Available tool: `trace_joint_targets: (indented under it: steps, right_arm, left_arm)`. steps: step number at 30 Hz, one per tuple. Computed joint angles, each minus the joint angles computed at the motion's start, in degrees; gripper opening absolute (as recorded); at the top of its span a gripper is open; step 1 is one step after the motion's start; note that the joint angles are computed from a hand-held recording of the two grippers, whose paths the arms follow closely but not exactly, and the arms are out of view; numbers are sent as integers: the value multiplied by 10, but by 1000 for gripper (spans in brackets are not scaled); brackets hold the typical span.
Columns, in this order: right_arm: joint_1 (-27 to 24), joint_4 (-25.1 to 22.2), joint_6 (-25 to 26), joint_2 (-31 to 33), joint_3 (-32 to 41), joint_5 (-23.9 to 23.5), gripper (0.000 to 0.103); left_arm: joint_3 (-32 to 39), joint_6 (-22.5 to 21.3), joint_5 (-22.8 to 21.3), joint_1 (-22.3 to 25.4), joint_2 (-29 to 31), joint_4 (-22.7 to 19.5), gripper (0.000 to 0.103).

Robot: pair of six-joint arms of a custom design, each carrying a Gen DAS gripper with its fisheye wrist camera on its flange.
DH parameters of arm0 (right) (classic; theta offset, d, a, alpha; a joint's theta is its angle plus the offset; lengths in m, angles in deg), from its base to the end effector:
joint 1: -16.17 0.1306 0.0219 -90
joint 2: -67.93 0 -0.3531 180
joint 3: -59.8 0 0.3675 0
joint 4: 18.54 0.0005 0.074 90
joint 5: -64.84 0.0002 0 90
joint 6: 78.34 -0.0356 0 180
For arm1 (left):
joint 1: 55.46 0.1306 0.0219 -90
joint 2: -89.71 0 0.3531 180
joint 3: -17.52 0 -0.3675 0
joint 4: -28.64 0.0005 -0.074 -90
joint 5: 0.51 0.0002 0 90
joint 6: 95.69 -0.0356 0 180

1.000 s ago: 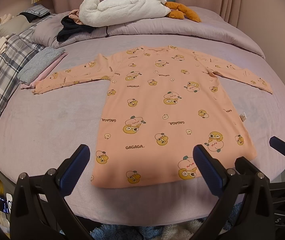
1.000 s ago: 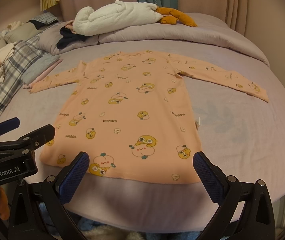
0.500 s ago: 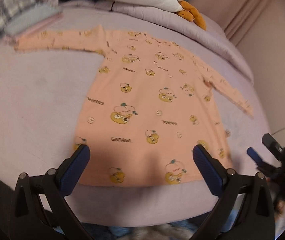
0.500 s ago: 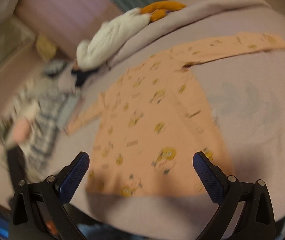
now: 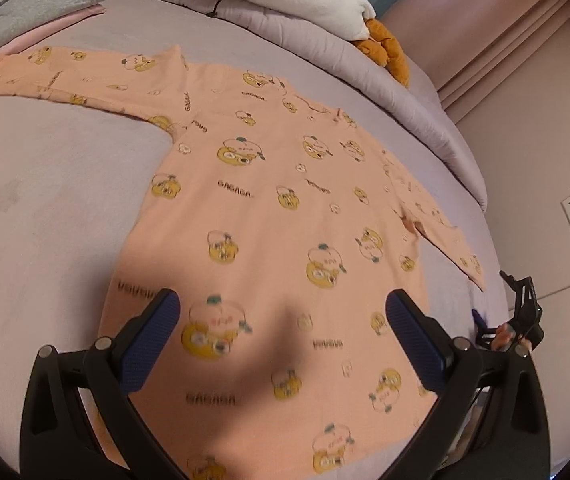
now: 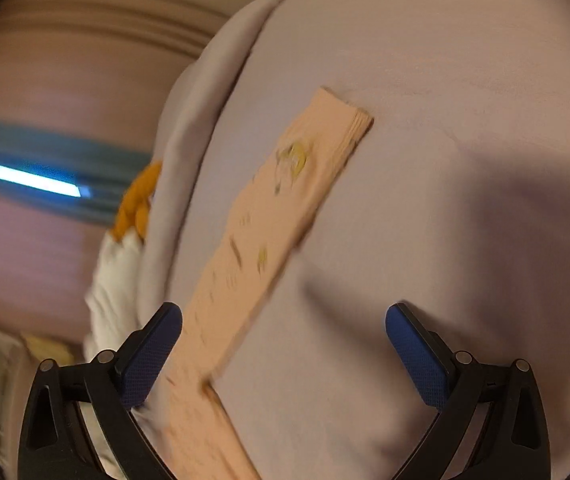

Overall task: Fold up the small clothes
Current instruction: 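Grasp a sleeve cuff with the right tool and fold it across the body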

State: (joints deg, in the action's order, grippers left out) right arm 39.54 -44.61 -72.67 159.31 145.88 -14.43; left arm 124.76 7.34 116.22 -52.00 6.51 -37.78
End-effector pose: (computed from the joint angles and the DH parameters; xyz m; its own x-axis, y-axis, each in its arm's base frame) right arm 0.4520 0.1875 0.3928 -0.2898 0.9398 -0.1808 0.4514 0.3008 0.8401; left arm 0.4843 0.0127 0.4600 -0.8505 -0.2532 -0.4610 0.0057 0.8721 -0.4893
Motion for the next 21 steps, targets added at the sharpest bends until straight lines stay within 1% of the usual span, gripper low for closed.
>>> trace_joint_targets:
  steps: [1, 3, 4, 5, 6, 8, 9, 10, 11, 12, 13, 14, 15, 16, 17, 18, 19, 21]
  right_arm:
    - [-6, 12, -8, 6, 1, -2, 98]
    - [-15, 26, -16, 22, 13, 2, 93]
    - [-17, 34, -19, 33, 22, 9, 86]
    - [-24, 58, -25, 45, 26, 4, 76]
    - [-25, 70, -37, 59, 31, 0, 72]
    - [-30, 56, -42, 85, 61, -7, 57]
    - [-32, 45, -35, 96, 79, -5, 54]
    - [-37, 40, -29, 101, 88, -5, 44]
    - [-39, 42, -25, 102, 87, -3, 28]
    - [-42, 30, -30, 103, 90, 6, 19]
    - [-45, 21, -37, 101, 86, 12, 6]
    - [-43, 3, -53, 104, 93, 25, 6]
    - [-42, -2, -50, 119, 113, 28, 6]
    - [-39, -26, -31, 126, 134, 40, 6]
    - [-32, -68, 14, 140, 176, 62, 6]
    - [-29, -83, 45, 144, 195, 71, 6]
    - [-19, -109, 100, 154, 235, 87, 6]
    - [11, -182, 205, 205, 366, 117, 6]
  left_arm:
    - [8, 5, -5, -4, 7, 3, 103]
    - [8, 13, 7, -1, 14, 16, 103]
    - [12, 25, 14, -2, 19, 22, 103]
    - [15, 29, 16, -1, 23, 24, 103]
    - [22, 34, 12, -3, 30, 25, 103]
    - [34, 39, 0, -6, 41, 25, 103]
    - [38, 40, -4, -6, 44, 24, 103]
    - [42, 42, -7, -4, 47, 23, 103]
    - [45, 43, -9, -3, 50, 23, 103]
    - [46, 43, -12, 0, 50, 22, 103]
    - [46, 42, -16, 3, 50, 22, 103]
    - [49, 40, -21, 7, 52, 20, 103]
    - [51, 38, -25, 11, 53, 18, 103]
    - [53, 37, -27, 14, 55, 18, 103]
    - [56, 35, -29, 20, 57, 17, 103]
    - [58, 35, -29, 26, 59, 17, 103]
    - [60, 34, -28, 30, 60, 17, 103]
    - [66, 36, -20, 41, 66, 18, 103]
